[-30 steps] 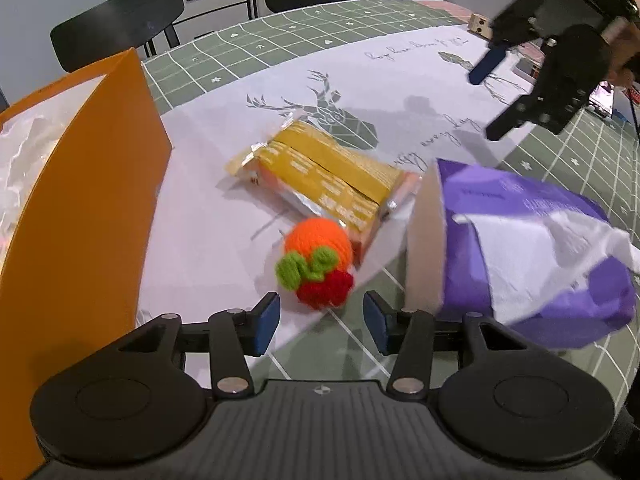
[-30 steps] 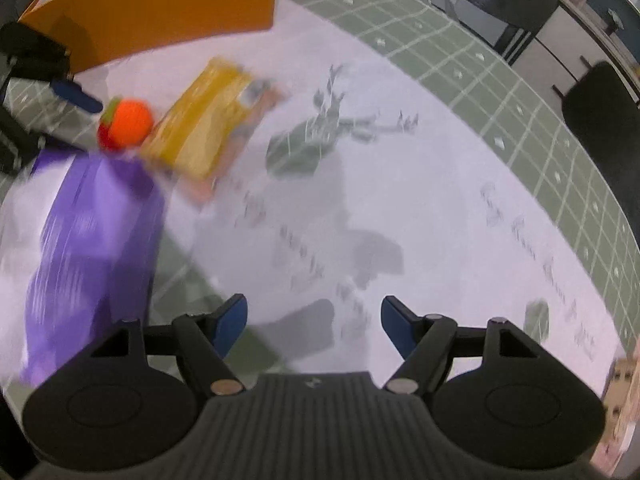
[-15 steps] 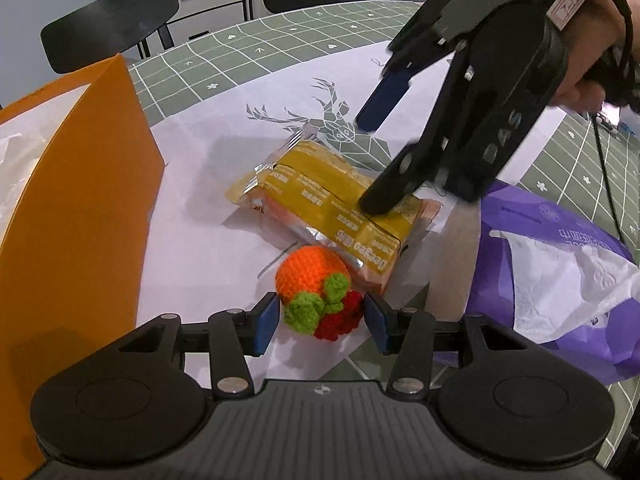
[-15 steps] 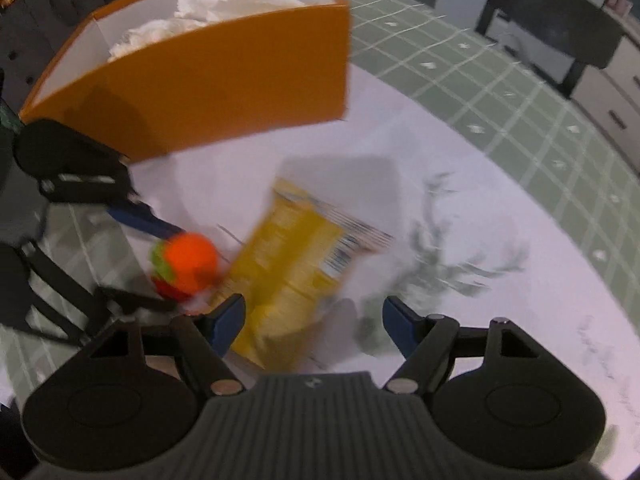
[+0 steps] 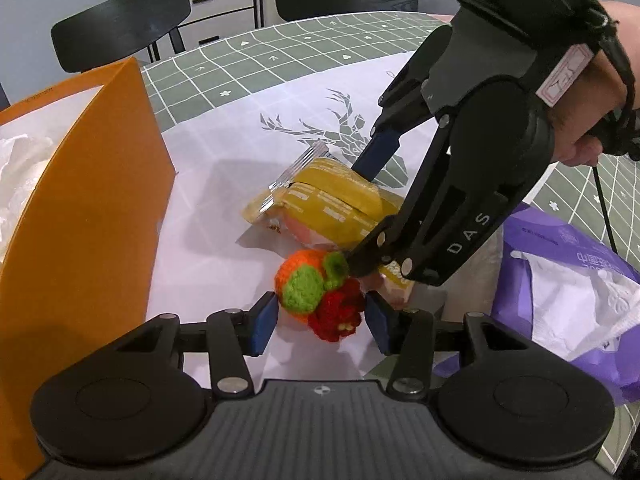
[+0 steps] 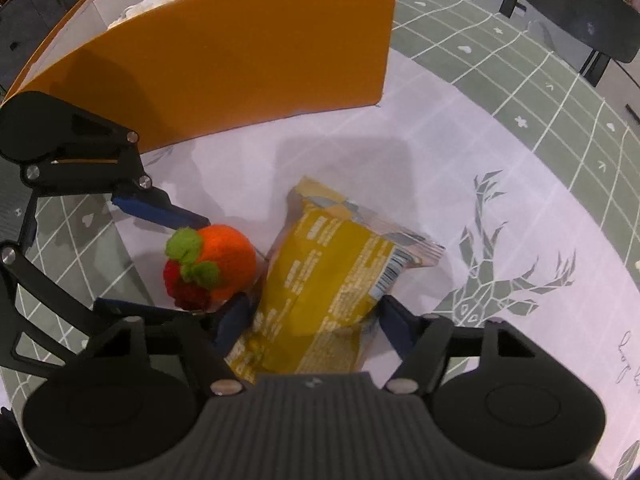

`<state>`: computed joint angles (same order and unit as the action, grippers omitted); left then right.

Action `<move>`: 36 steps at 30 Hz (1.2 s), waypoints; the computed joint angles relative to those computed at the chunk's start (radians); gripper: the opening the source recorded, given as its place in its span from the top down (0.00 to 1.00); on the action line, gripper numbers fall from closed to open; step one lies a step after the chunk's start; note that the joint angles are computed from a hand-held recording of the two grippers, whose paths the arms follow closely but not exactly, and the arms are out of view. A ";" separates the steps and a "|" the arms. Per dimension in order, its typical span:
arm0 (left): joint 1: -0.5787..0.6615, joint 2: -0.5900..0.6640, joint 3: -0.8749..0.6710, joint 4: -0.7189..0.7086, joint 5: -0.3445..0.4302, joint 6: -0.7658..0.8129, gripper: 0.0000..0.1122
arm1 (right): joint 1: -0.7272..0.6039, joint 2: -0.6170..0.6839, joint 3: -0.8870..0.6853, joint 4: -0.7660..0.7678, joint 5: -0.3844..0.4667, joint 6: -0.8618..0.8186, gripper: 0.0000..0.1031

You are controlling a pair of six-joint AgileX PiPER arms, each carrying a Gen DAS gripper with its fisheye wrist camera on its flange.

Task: Organize soft objects
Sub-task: 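Grasp the orange-red crochet fruit with the left gripper while the right gripper grasps the yellow snack packet, then lift the crochet fruit with the left gripper while the right gripper carries the yellow packet over the box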

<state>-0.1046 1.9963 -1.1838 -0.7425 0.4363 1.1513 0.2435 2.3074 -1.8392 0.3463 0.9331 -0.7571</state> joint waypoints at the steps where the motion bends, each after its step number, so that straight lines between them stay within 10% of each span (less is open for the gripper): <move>1: 0.001 0.004 -0.007 0.006 0.008 -0.018 0.50 | -0.002 -0.002 0.002 0.003 -0.001 -0.006 0.36; 36: 0.056 -0.295 0.218 -0.090 -0.020 0.085 0.55 | 0.022 -0.276 0.192 -0.050 -0.096 0.009 0.64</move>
